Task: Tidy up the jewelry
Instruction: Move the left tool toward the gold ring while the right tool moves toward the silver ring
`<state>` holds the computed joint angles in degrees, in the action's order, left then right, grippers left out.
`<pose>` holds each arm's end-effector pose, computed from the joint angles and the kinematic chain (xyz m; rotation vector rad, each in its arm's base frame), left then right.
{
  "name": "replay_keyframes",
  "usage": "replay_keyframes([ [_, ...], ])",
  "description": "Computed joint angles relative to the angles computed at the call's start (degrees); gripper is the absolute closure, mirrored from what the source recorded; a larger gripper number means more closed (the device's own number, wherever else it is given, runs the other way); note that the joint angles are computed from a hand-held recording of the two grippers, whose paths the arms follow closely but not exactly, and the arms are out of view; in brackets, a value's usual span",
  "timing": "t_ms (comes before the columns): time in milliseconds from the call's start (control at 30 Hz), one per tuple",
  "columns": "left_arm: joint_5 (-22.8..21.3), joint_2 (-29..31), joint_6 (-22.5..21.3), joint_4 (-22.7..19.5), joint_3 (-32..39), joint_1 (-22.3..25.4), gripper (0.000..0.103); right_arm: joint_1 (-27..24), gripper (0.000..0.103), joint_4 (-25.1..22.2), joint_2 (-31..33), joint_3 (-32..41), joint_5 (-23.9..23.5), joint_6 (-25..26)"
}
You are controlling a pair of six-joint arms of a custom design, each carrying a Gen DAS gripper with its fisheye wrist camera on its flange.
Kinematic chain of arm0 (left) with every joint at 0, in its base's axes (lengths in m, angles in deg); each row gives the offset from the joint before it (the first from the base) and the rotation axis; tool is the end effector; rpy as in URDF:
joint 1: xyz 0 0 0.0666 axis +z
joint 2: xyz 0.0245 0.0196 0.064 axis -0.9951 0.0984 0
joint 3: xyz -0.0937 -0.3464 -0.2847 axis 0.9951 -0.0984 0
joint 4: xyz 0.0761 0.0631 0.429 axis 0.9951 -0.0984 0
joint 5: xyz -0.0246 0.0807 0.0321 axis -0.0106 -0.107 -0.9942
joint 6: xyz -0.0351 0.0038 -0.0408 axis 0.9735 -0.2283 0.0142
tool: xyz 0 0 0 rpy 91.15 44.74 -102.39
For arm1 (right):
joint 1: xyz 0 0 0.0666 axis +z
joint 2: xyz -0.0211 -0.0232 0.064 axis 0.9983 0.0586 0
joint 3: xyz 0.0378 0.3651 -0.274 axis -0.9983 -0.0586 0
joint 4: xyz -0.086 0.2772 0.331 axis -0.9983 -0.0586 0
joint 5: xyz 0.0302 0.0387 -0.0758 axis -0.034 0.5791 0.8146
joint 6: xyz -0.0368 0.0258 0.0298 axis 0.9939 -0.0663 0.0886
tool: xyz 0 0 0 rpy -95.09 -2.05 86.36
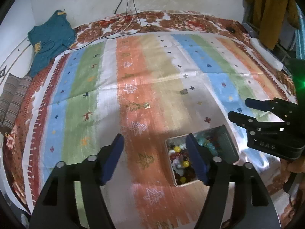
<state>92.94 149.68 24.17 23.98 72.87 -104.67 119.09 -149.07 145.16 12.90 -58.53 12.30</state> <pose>0.6291 -0.2403 0.4909 0.8504 2.4547 -0.2728 0.5484 0.3318 0.4508 0.2906 2.5580 -0.0880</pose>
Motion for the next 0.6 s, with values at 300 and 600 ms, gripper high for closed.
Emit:
replay_keyframes([
  [300, -3.5, 4.5, -0.6, -3.5, 5.5, -0.3, 0.030, -1.6, 0.039, -1.1, 2.2, 2.5, -1.3, 2.1],
  [600, -5.1, 8.7, -1.6, -7.2, 10.7, -0.9, 0.030, -3.0, 0.039, -2.7, 4.4, 4.7, -2.9, 3.0],
])
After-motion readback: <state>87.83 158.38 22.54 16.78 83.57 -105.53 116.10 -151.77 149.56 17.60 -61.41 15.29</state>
